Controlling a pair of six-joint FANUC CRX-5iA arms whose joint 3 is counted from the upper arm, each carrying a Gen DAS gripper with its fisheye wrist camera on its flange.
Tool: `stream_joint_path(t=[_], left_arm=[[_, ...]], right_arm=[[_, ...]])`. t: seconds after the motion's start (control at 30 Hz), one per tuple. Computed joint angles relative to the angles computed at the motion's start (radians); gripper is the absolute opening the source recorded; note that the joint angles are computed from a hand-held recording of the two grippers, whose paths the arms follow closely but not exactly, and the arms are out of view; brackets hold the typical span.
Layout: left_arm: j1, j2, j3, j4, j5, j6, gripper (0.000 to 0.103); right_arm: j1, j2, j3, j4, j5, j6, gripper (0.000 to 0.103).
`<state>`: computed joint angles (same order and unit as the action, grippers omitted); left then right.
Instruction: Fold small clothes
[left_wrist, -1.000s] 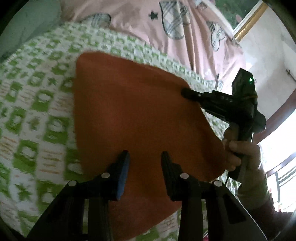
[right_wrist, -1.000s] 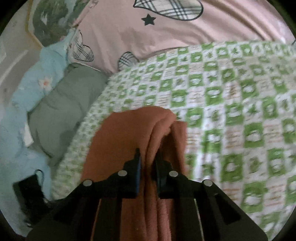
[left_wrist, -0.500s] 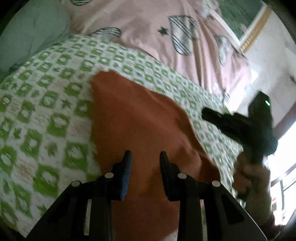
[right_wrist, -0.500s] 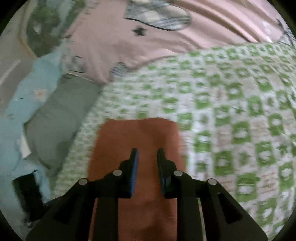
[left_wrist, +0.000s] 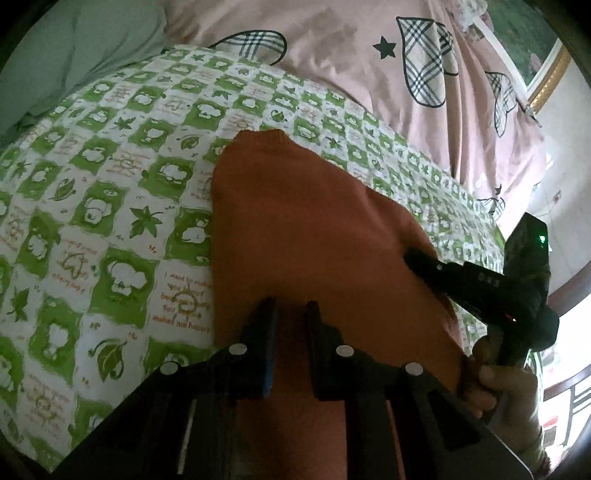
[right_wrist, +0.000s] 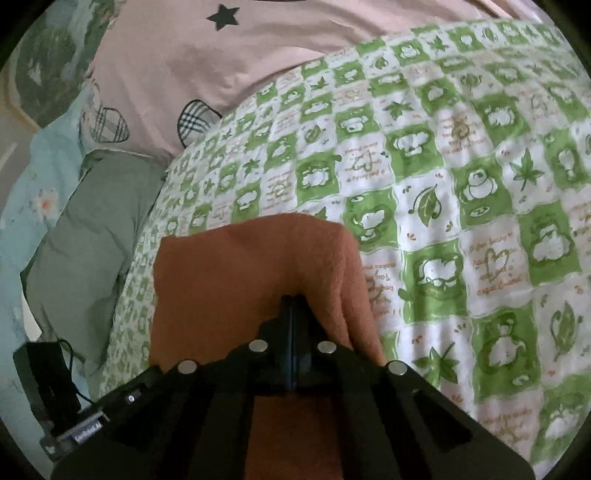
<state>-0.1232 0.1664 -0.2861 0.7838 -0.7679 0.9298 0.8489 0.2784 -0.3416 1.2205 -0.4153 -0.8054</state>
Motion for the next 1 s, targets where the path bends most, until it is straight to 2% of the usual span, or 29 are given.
stream_joint_path(t=[0.07, 0.17, 0.27, 0.37, 0.4, 0.47, 0.53, 0.57, 0.63, 0.67, 0.8, 1.0], left_arm=[[0.007, -0.033, -0.028, 0.016, -0.006, -0.014, 0.015], [0.029, -0.117, -0.109, 0.058, -0.028, -0.074, 0.015], [0.046, -0.196, -0.182, 0.088, -0.047, -0.135, 0.015], [0.067, -0.277, -0.265, 0.147, -0.095, -0.216, 0.015], [0.073, -0.298, -0.290, 0.167, -0.126, -0.250, 0.015], [0.076, -0.329, -0.313, 0.141, -0.161, -0.264, 0.016], [0.069, -0.362, -0.337, 0.081, -0.131, -0.248, 0.016], [0.068, -0.363, -0.346, 0.060, -0.121, -0.235, 0.016], [0.082, -0.341, -0.361, 0.071, -0.136, -0.217, 0.015], [0.087, -0.337, -0.373, 0.094, -0.137, -0.219, 0.015], [0.077, -0.364, -0.385, 0.081, -0.106, -0.213, 0.015], [0.071, -0.431, -0.438, 0.064, -0.056, -0.190, 0.017]], right_arm=[[0.028, -0.021, -0.010, -0.022, -0.021, 0.020, 0.004], [0.068, -0.071, -0.061, 0.043, -0.035, -0.038, 0.004], [0.140, -0.120, -0.107, 0.079, -0.092, -0.087, 0.004], [0.194, -0.146, -0.140, 0.106, -0.115, -0.130, 0.004], [0.215, -0.149, -0.147, 0.097, -0.119, -0.122, 0.004], [0.284, -0.135, -0.131, -0.036, -0.184, -0.033, 0.004], [0.324, -0.121, -0.125, -0.129, -0.240, -0.003, 0.004], [0.329, -0.122, -0.146, -0.120, -0.243, -0.043, 0.004], [0.300, -0.143, -0.225, 0.023, -0.190, -0.232, 0.003], [0.292, -0.150, -0.242, 0.063, -0.182, -0.280, 0.003], [0.327, -0.145, -0.209, -0.006, -0.241, -0.202, 0.004], [0.388, -0.148, -0.190, -0.053, -0.319, -0.181, 0.004]])
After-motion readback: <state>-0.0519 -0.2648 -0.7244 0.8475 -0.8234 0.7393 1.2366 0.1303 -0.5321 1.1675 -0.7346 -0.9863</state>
